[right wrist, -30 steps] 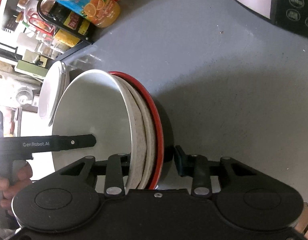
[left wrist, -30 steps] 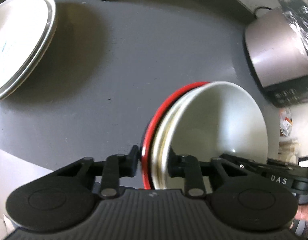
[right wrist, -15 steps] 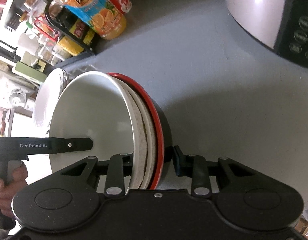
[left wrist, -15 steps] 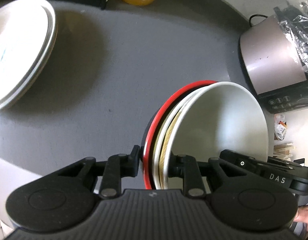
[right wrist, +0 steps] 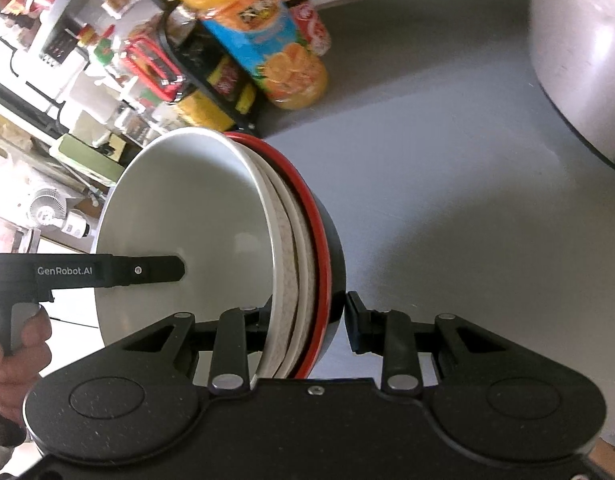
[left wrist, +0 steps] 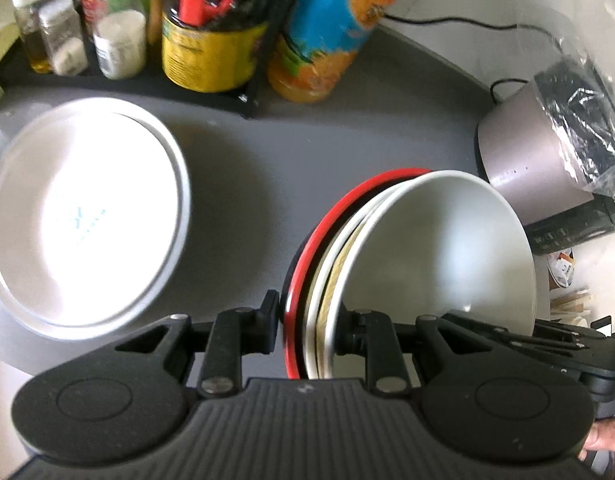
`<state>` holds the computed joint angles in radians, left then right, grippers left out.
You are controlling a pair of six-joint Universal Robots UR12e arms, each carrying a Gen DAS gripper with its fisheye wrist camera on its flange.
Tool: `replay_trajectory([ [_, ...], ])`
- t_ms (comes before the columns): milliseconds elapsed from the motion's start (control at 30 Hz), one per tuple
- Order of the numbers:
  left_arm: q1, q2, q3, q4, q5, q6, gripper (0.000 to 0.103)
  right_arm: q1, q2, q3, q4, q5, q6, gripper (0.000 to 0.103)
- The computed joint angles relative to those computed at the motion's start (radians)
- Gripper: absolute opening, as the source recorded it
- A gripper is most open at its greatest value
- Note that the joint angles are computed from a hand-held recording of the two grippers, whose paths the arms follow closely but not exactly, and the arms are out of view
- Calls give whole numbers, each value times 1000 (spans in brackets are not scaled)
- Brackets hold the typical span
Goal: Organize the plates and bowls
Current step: 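Carry the bowl stack with both tools over the white plate stack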
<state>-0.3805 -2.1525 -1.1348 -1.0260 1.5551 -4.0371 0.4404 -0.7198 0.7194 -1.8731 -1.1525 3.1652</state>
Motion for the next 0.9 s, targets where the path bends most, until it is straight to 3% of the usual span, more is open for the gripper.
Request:
replay_trajectory([
  [567, 43, 116, -139, 27, 56, -28, 23, 62, 72, -142, 25, 14, -8, 30],
  [900, 69, 162, -207, 70, 78, -38, 24, 89, 144, -289, 93, 0, -29, 30],
])
